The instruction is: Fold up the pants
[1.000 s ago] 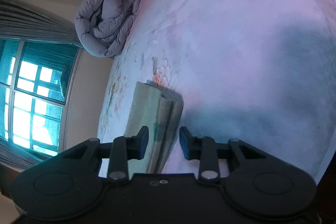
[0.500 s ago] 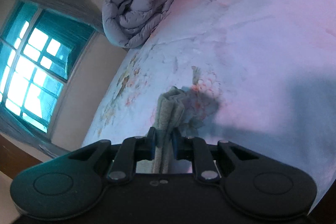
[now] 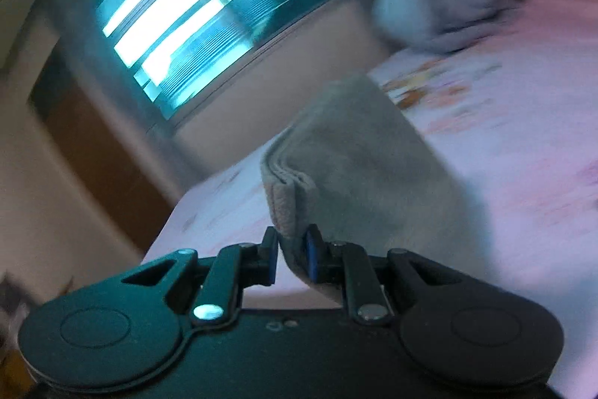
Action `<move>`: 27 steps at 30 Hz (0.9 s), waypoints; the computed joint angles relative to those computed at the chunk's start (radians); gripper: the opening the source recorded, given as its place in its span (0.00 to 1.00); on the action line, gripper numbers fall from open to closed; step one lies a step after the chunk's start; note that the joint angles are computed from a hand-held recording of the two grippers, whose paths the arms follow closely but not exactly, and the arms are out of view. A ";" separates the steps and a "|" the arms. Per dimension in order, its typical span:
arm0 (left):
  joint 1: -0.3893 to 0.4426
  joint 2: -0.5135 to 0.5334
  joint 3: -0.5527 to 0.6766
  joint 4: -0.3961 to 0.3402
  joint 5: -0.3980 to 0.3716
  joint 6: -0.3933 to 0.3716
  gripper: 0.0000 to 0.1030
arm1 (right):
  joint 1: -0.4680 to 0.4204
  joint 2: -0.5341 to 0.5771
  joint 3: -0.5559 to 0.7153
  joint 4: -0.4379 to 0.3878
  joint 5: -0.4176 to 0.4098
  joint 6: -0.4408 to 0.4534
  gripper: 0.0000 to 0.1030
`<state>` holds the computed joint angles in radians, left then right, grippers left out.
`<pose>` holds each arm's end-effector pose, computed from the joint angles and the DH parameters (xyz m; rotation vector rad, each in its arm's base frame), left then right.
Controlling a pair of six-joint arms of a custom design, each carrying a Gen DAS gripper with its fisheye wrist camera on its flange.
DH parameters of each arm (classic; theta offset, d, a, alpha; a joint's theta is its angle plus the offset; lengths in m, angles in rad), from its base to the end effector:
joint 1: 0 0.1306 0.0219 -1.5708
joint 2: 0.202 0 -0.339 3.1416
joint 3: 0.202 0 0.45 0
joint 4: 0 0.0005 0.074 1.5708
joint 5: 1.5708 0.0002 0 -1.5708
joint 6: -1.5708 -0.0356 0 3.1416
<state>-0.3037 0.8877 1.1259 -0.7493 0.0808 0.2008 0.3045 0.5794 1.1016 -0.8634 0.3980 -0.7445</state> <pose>0.3785 -0.1222 0.4836 0.1579 2.0978 -0.3898 0.2636 0.0679 0.5579 0.6713 1.7757 0.3365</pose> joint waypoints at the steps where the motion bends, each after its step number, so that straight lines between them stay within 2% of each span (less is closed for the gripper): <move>1: 0.062 -0.013 -0.004 -0.010 0.031 0.012 1.00 | 0.049 0.055 0.007 0.026 0.005 0.003 0.06; 3: 0.163 -0.032 -0.016 -0.021 0.083 0.024 1.00 | 0.129 0.171 0.013 0.079 -0.017 0.002 0.09; 4: 0.201 -0.042 -0.027 -0.019 0.101 0.024 1.00 | 0.170 0.239 0.022 0.088 -0.027 0.020 0.14; 5: 0.234 -0.046 -0.034 -0.022 0.120 0.030 1.00 | 0.198 0.323 0.046 0.046 -0.054 0.023 0.27; 6: 0.264 -0.048 -0.038 -0.028 0.137 0.043 1.00 | 0.201 0.396 0.073 -0.020 -0.150 -0.013 0.27; 7: 0.285 -0.050 -0.043 -0.030 0.151 0.057 1.00 | 0.214 0.413 0.074 -0.035 -0.199 -0.033 0.24; 9: 0.306 -0.046 -0.048 -0.037 0.186 0.060 1.00 | 0.276 0.328 0.008 0.050 -0.072 -0.009 0.23; 10: 0.298 -0.042 -0.048 -0.044 0.201 0.061 1.00 | 0.289 0.291 -0.007 0.053 -0.023 -0.013 0.26; 12: 0.264 -0.033 -0.046 -0.031 0.258 0.057 1.00 | 0.270 0.197 -0.041 0.057 0.011 -0.016 0.26; 15: 0.162 -0.010 -0.034 0.010 0.284 0.008 1.00 | 0.218 0.093 -0.057 -0.004 0.062 -0.024 0.27; 17: 0.088 0.029 -0.011 0.031 0.263 -0.011 1.00 | 0.169 0.007 -0.086 -0.034 0.084 -0.058 0.28; 19: 0.026 0.102 0.041 0.024 0.229 -0.034 1.00 | 0.132 -0.065 -0.109 -0.100 0.127 -0.124 0.28; 21: -0.033 0.166 0.090 -0.003 0.146 -0.055 1.00 | 0.101 -0.118 -0.128 -0.172 0.151 -0.204 0.29; 23: -0.049 0.206 0.113 -0.004 0.171 -0.032 1.00 | 0.056 -0.153 -0.149 -0.211 0.110 -0.280 0.30; 25: -0.057 0.238 0.134 -0.025 0.202 -0.019 0.96 | -0.035 -0.245 -0.222 -0.175 -0.029 -0.373 0.32; 27: -0.067 0.273 0.158 -0.074 0.179 -0.018 0.92 | -0.078 -0.327 -0.296 -0.136 -0.125 -0.505 0.37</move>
